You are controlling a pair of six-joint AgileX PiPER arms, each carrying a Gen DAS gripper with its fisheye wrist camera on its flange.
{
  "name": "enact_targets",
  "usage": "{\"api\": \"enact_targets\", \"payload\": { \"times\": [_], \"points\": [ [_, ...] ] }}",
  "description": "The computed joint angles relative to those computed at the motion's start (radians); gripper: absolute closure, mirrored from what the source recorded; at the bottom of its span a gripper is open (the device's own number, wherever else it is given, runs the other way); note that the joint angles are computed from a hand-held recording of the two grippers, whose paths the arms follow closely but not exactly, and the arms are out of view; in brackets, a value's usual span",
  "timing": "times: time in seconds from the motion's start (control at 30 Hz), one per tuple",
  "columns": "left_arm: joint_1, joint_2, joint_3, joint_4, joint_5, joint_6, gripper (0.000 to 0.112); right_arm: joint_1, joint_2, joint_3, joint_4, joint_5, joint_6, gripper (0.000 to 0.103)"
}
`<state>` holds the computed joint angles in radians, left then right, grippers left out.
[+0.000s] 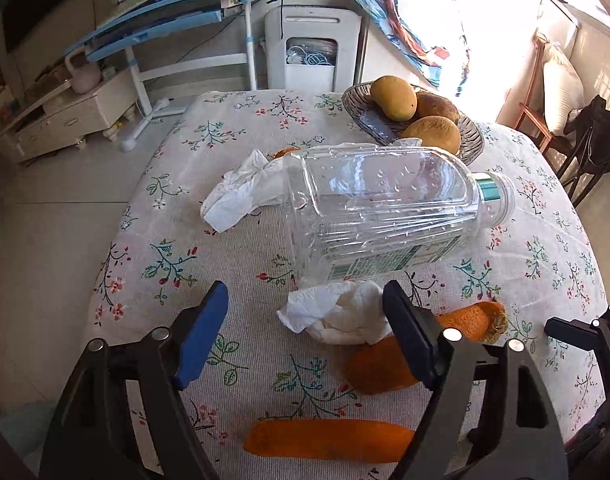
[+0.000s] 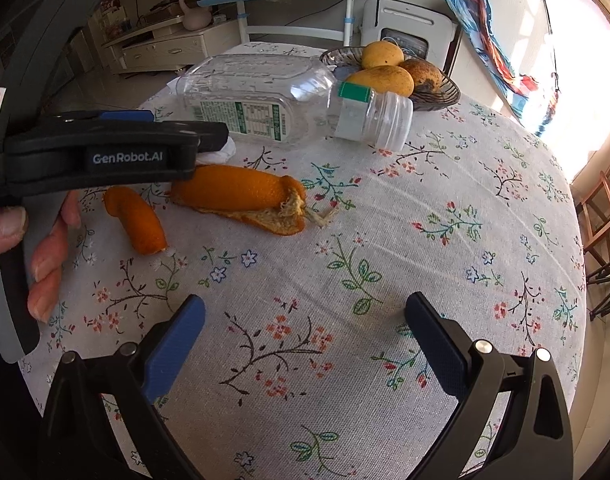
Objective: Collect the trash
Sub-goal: 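Grasp the crumpled tissue with the left gripper while the right gripper approaches the orange carrot, then close the right gripper on the orange carrot while the left gripper holds the tissue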
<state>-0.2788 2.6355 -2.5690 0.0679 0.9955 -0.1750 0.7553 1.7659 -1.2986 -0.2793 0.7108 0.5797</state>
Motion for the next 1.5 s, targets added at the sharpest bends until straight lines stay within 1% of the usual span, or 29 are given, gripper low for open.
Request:
{"api": "enact_targets", "payload": {
  "times": [0.03, 0.07, 0.1, 0.13, 0.2, 0.23, 0.3, 0.37, 0.5, 0.57, 0.67, 0.8, 0.9, 1.03, 1.07, 1.13, 1.2, 1.27, 1.43, 1.5],
  "points": [
    [0.007, -0.005, 0.011, -0.033, -0.01, 0.022, 0.054, -0.003, 0.002, -0.003, 0.007, -0.002, -0.01, 0.007],
    [0.012, -0.022, 0.048, -0.057, -0.036, 0.042, 0.06, -0.007, 0.002, -0.005, 0.014, -0.006, -0.018, 0.007],
    [0.016, -0.039, 0.074, -0.074, -0.044, 0.06, 0.073, -0.011, 0.0, -0.005, 0.021, -0.013, -0.024, 0.007],
    [0.019, -0.059, 0.11, -0.082, -0.062, 0.072, 0.079, -0.013, -0.003, -0.005, 0.028, -0.019, -0.029, 0.007],
    [0.032, -0.122, 0.224, -0.097, -0.123, 0.092, 0.087, -0.012, -0.009, -0.005, 0.018, -0.029, -0.021, 0.007],
    [0.043, -0.137, 0.247, -0.125, -0.131, 0.107, 0.091, -0.012, -0.015, -0.002, 0.01, -0.036, -0.015, 0.007],
    [0.065, -0.172, 0.298, -0.17, -0.148, 0.126, 0.096, -0.014, -0.027, 0.004, 0.017, -0.055, -0.019, 0.007],
    [0.084, -0.209, 0.355, -0.206, -0.172, 0.141, 0.097, -0.019, -0.039, 0.014, 0.038, -0.078, -0.031, 0.007],
    [0.119, -0.264, 0.433, -0.26, -0.199, 0.175, 0.098, -0.033, -0.046, 0.027, 0.222, -0.137, -0.2, 0.007],
    [0.128, -0.277, 0.454, -0.268, -0.202, 0.186, 0.098, -0.019, -0.035, 0.019, 0.272, -0.147, -0.265, 0.007],
    [0.136, -0.273, 0.457, -0.273, -0.19, 0.192, 0.098, 0.021, -0.014, -0.006, 0.241, -0.149, -0.261, 0.007],
    [0.143, -0.273, 0.454, -0.296, -0.173, 0.205, 0.098, 0.034, -0.005, -0.013, 0.269, -0.181, -0.309, 0.007],
    [0.146, -0.292, 0.475, -0.298, -0.181, 0.204, 0.098, 0.043, 0.018, -0.031, 0.314, -0.188, -0.366, 0.007],
    [0.17, -0.327, 0.514, -0.324, -0.201, 0.2, 0.098, 0.06, 0.071, -0.087, 0.311, -0.18, -0.376, 0.009],
    [0.178, -0.334, 0.52, -0.331, -0.202, 0.2, 0.098, 0.061, 0.081, -0.099, 0.32, -0.176, -0.382, 0.011],
    [0.191, -0.347, 0.536, -0.344, -0.209, 0.205, 0.098, 0.056, 0.114, -0.139, 0.351, -0.157, -0.406, 0.018],
    [0.202, -0.356, 0.553, -0.355, -0.216, 0.216, 0.098, 0.055, 0.141, -0.172, 0.368, -0.141, -0.415, 0.027],
    [0.21, -0.362, 0.568, -0.361, -0.221, 0.227, 0.098, 0.064, 0.157, -0.19, 0.345, -0.132, -0.392, 0.029],
    [0.216, -0.373, 0.594, -0.362, -0.231, 0.24, 0.098, 0.081, 0.163, -0.19, 0.28, -0.142, -0.342, 0.029],
    [0.218, -0.374, 0.598, -0.363, -0.231, 0.243, 0.098, 0.083, 0.158, -0.18, 0.257, -0.149, -0.325, 0.034]
  ]
}}
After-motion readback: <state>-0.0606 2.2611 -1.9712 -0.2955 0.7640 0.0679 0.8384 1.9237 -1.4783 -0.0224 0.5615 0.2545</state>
